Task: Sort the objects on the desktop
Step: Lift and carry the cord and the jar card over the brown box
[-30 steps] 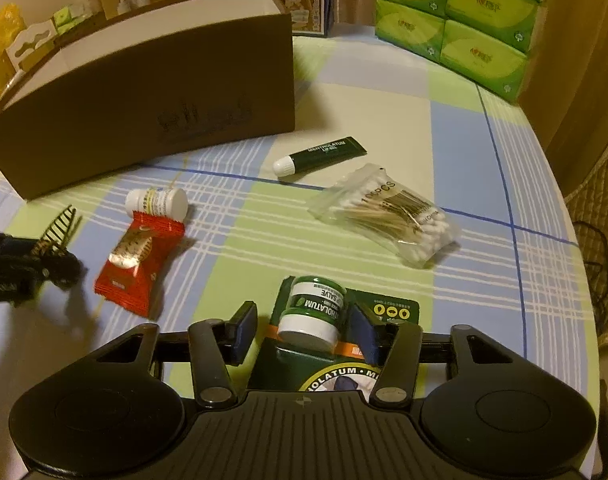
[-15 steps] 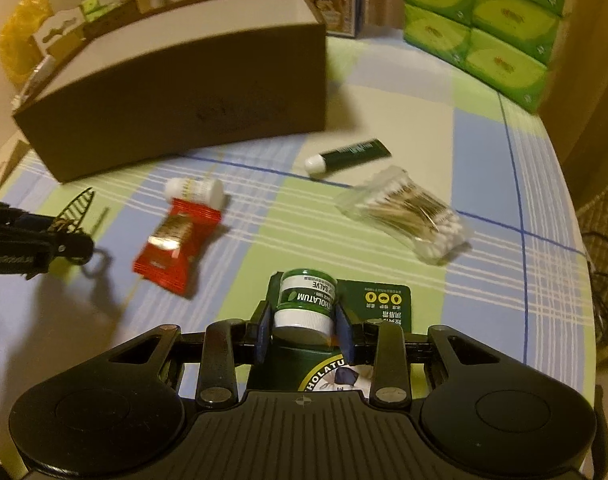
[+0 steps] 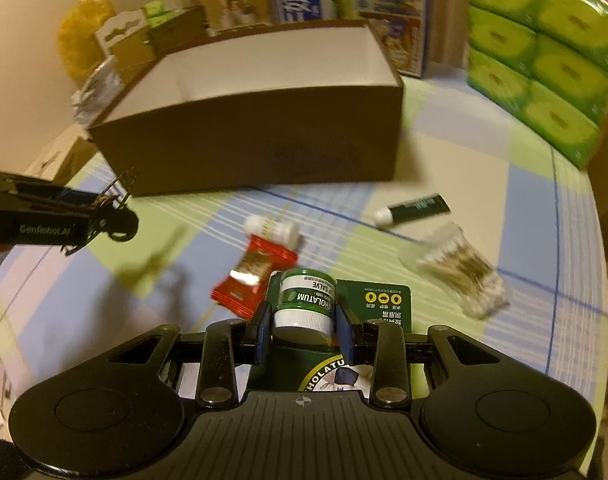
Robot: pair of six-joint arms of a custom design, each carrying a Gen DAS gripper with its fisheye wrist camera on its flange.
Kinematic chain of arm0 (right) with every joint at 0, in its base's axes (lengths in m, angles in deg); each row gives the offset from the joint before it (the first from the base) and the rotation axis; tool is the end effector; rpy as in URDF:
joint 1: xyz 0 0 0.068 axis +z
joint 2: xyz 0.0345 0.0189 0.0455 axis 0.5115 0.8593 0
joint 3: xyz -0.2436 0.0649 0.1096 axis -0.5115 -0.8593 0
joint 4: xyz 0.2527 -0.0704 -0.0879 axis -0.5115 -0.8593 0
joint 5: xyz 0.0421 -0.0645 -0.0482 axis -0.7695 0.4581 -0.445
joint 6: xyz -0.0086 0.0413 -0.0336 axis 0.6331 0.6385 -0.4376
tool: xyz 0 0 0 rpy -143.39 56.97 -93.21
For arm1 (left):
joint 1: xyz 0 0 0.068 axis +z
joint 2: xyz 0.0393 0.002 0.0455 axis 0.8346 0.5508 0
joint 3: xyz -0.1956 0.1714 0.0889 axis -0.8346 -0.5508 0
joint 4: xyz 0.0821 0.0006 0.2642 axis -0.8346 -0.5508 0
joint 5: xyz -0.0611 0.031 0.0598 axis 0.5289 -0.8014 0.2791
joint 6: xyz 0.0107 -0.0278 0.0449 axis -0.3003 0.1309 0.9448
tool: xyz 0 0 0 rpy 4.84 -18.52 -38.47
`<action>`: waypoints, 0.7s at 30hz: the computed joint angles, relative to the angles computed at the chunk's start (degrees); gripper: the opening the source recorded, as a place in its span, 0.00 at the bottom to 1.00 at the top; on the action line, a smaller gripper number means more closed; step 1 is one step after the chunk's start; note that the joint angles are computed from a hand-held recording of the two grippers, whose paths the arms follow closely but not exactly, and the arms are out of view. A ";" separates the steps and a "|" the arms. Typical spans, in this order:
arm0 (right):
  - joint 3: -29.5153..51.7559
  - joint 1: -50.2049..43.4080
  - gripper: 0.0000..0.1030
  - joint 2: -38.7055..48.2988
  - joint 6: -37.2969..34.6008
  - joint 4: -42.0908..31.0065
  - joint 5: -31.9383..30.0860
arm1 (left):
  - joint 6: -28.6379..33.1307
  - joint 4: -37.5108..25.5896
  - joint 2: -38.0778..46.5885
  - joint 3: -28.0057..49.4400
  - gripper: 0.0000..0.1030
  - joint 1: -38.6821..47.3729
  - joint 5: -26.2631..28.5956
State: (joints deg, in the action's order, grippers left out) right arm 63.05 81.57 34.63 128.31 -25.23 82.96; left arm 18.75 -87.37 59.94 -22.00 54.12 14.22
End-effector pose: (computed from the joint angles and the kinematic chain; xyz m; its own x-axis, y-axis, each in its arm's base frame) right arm 0.1369 0.1465 0.2917 -0.8131 0.0704 -0.5779 -0.0101 0.9908 0.1350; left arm 0.2864 -0.0271 0.2730 -0.5855 0.5628 -0.5835 0.7088 0.7047 -0.0315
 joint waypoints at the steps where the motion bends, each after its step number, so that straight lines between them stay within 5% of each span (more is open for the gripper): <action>1: 0.36 -0.46 0.30 -0.11 -1.08 0.47 -0.70 | 0.05 -0.56 0.03 0.74 0.36 0.40 0.51; 21: 14.67 -17.24 0.30 8.04 -23.99 11.53 -16.21 | -1.40 -7.90 10.35 21.98 0.36 3.35 7.42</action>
State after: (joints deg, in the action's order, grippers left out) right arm 77.72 64.32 42.67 104.32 -13.70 66.75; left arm 17.36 -95.27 70.30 -0.02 57.47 21.64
